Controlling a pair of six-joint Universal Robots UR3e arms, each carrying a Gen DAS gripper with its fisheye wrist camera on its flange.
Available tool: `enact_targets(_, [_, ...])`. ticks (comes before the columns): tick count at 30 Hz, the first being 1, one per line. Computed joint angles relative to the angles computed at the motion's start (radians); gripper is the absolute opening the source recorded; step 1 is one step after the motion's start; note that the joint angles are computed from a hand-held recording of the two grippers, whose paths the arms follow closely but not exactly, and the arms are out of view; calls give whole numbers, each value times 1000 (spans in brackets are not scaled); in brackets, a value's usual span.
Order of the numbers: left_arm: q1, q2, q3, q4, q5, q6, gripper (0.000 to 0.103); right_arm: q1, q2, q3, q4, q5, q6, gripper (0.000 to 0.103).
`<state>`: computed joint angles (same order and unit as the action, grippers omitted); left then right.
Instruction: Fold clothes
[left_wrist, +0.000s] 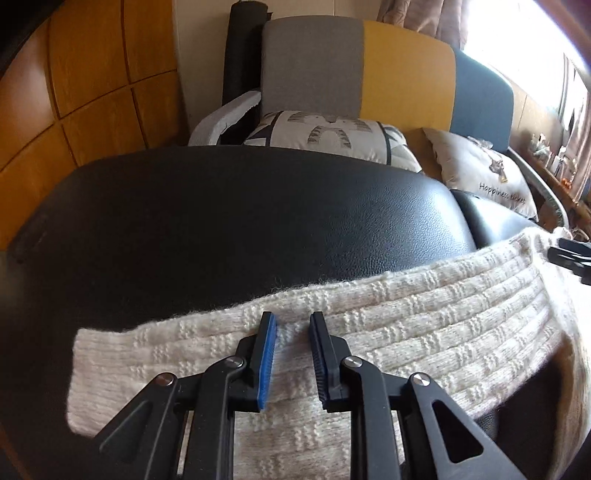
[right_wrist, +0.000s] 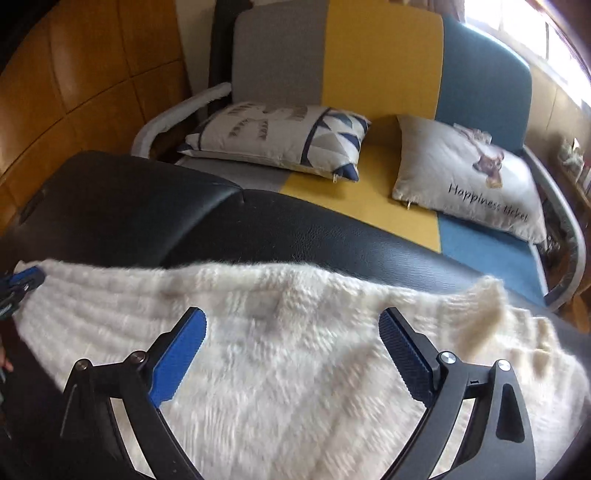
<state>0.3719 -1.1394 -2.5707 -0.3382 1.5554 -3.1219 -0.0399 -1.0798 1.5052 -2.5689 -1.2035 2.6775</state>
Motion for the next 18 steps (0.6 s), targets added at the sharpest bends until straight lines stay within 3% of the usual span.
enact_targets(3, [31, -8, -18, 26, -23, 11, 22, -17, -45, 26, 49, 23, -51, 96])
enact_targets(7, [66, 18, -23, -6, -41, 11, 22, 60, 36, -19, 62, -93, -60, 96])
enact_targets(10, [72, 92, -15, -91, -15, 22, 22, 52, 22, 8, 29, -77, -17, 99])
enact_targets(12, [128, 231, -39, -170, -76, 58, 22, 11, -53, 74, 47, -10, -28, 99])
enact_targets(15, [170, 378, -54, -266, -158, 87, 22, -32, -193, 220, 61, 35, -132, 99])
enact_targets(16, [138, 370, -55, -247, -148, 80, 22, -47, -242, 266, 79, 53, -179, 99])
enact_targets(18, [-11, 242, -47, -109, -16, 36, 22, -49, -309, 359, 39, 48, -213, 99])
